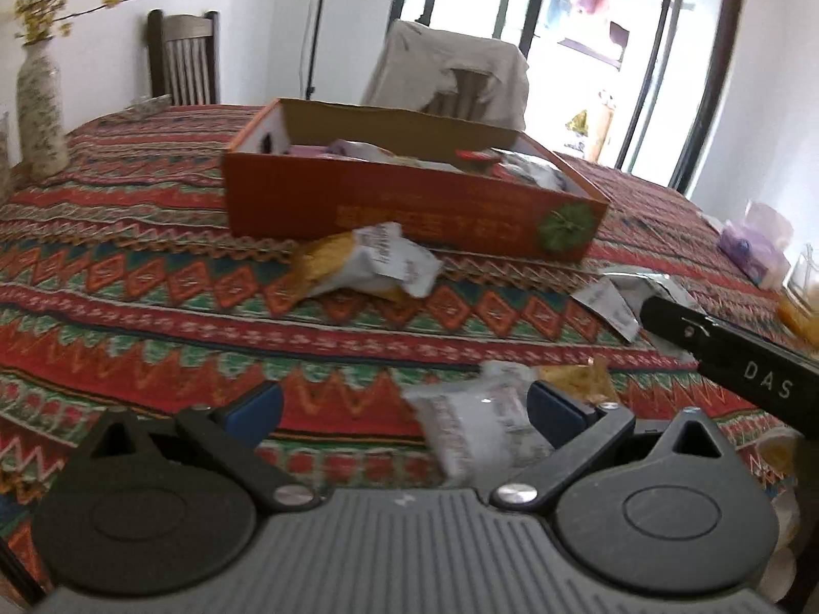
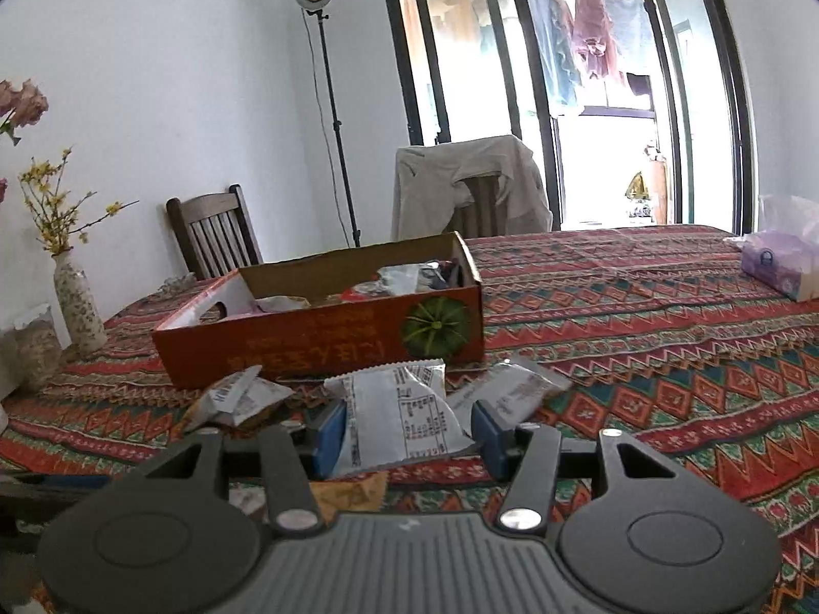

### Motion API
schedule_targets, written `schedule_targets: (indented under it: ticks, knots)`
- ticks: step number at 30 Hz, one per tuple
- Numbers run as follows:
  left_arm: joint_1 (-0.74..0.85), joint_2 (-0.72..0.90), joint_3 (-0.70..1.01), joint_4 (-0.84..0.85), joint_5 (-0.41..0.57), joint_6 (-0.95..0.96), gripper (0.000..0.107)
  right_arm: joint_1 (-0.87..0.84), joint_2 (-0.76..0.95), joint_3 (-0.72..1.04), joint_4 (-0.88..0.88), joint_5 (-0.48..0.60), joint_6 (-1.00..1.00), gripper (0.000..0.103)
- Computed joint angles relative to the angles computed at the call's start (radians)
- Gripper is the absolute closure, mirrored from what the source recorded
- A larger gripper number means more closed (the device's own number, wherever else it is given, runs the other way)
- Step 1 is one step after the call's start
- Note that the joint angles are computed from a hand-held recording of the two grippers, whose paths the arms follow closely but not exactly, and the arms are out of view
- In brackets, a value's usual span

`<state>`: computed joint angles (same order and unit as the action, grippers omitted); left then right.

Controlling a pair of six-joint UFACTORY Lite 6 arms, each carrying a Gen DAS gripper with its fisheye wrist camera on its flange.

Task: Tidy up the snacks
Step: 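Grasp a white printed packet with the right tool while the left tool grasps another white packet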

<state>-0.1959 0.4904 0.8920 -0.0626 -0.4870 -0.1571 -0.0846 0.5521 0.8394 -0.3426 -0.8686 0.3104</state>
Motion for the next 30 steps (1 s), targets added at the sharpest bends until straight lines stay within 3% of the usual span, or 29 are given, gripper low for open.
schedule_targets:
  ticks: [16,21,24,26,30]
  knots:
    - [-0.094,0.126,0.110,-0.290,0.018,0.231,0.006,-0.062,0.044,-0.004,-0.092,-0.052,0.040,0.051]
    - [-0.088,0.111,0.074,-0.228,-0.025,0.187,0.022,-0.057,0.043,-0.011,-0.089,-0.057,0.034,0.051]
    - [-0.081,0.100,0.051,-0.185,-0.049,0.167,0.048,-0.047,0.038,-0.017,-0.081,-0.057,0.027,0.051]
    - [-0.071,0.092,0.034,-0.134,-0.064,0.138,0.058,-0.042,0.036,-0.018,-0.075,-0.053,0.022,0.051]
    - [-0.040,0.074,0.002,-0.011,-0.097,0.035,0.061,-0.030,0.029,-0.026,-0.059,-0.052,0.008,0.051]
